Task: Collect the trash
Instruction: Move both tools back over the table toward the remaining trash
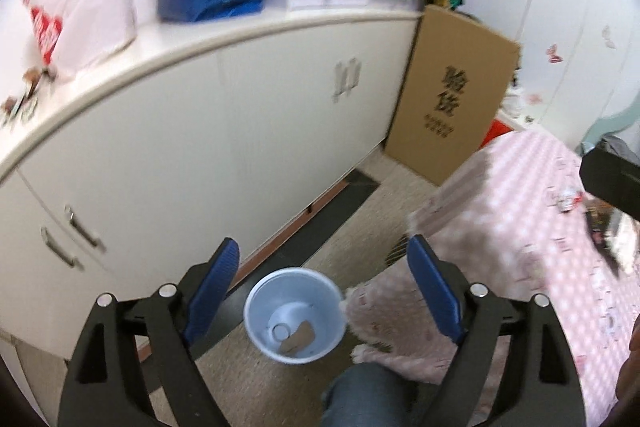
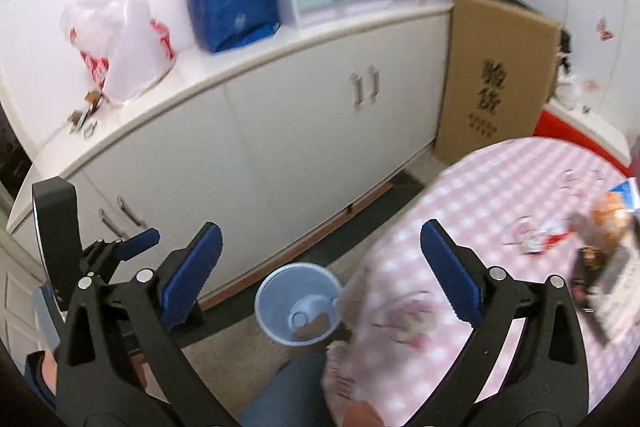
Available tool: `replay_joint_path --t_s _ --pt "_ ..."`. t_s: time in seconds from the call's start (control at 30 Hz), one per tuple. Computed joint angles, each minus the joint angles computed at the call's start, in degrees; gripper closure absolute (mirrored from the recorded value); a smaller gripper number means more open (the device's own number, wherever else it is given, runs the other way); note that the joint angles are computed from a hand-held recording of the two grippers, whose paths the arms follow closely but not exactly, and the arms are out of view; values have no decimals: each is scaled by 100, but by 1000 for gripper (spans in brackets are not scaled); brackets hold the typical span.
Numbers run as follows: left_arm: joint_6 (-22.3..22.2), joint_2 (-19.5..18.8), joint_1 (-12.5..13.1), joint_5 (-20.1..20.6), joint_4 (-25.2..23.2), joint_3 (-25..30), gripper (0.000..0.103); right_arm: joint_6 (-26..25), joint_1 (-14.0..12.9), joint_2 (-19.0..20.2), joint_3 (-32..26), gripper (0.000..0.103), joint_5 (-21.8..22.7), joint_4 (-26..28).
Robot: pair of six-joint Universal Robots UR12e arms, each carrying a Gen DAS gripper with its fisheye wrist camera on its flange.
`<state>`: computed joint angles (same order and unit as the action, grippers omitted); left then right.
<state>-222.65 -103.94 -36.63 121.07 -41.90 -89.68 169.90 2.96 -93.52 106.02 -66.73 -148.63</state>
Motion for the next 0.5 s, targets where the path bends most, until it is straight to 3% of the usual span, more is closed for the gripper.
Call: replay_joint_path --t_s 0.13,0.3,0.5 --pt "315 -203 -174 144 163 344 18 140 -312 -288 244 6 -249 -357" --pt "720 -455 -357 135 356 734 18 380 -803 -607 474 6 -195 -606" --pt "1160 -757 -499 -84 455 1159 18 756 -1388 -923 827 6 -697 -815"
